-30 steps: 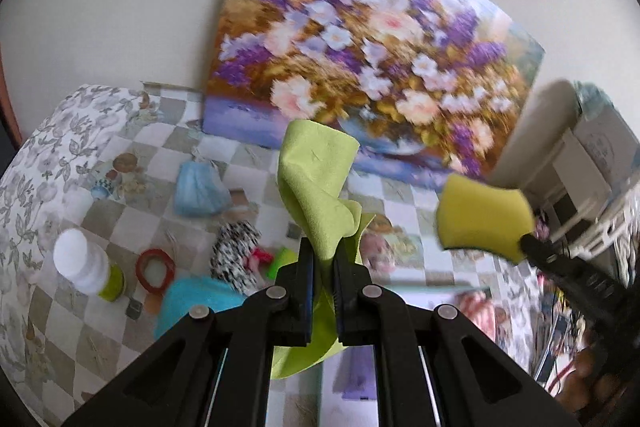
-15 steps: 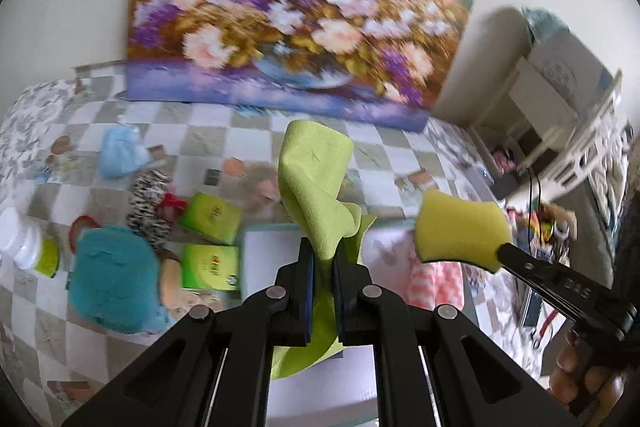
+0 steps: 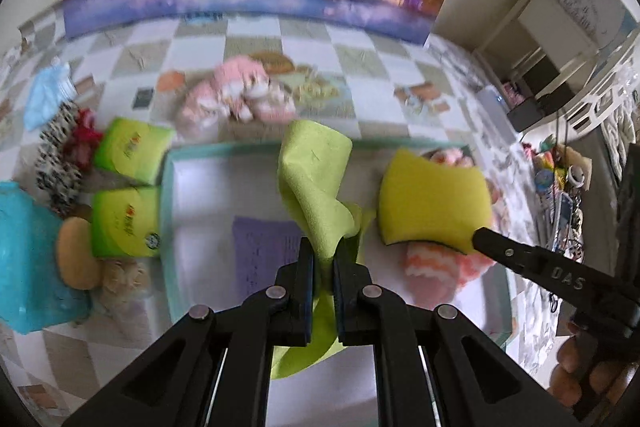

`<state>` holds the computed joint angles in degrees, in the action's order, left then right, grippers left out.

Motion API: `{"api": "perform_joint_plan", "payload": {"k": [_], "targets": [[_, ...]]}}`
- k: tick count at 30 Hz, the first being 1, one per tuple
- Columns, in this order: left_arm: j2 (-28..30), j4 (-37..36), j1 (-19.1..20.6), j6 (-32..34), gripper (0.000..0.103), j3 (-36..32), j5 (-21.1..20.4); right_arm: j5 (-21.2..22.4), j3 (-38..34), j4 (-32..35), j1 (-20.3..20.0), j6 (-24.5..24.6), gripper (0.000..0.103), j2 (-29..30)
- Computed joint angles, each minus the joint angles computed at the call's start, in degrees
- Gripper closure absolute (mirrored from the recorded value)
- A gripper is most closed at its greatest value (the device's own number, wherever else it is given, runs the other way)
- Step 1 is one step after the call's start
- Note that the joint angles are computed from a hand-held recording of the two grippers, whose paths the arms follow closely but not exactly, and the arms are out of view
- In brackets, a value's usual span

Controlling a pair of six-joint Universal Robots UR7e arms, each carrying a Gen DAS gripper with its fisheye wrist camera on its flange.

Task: Organize soft objects
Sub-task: 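Carry the cloth and sponge to the tray and release both grippers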

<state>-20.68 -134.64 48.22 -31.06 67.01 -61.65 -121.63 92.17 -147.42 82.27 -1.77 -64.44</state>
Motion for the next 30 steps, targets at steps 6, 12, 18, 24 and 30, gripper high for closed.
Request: {"api": "perform_joint_plan", "payload": {"k": [6,12,18,24,30], "targets": [[1.4,0.7,1.3,-0.5,0.095,-1.2,-1.7,-1.9,-0.8,2.8,-0.8,1.8,0.089,0.8],[2.1,2.7,1.1,-0.4,0.081,-3.0,-1.8,-2.6,-1.4,4.0,-0.3,2.0,0.088,0.8],[1.4,4.0,0.5,-1.6,0.047,-3.4,-1.1,-4.3,-1.7,4.6,1.0,1.8,0.084,0.5],[-0.7,5.3,-0.1,-4.5,0.038,-2.1,1.4,-6.6,-1.7,3.3,2.4,1.1,0.046,0.1],[-2.9,7.0,-0.4,-8.9,0.022,-0.5,7.0,-9.9,-1.8,2.6,3.5,-0.1,0.03,0.7]]}}
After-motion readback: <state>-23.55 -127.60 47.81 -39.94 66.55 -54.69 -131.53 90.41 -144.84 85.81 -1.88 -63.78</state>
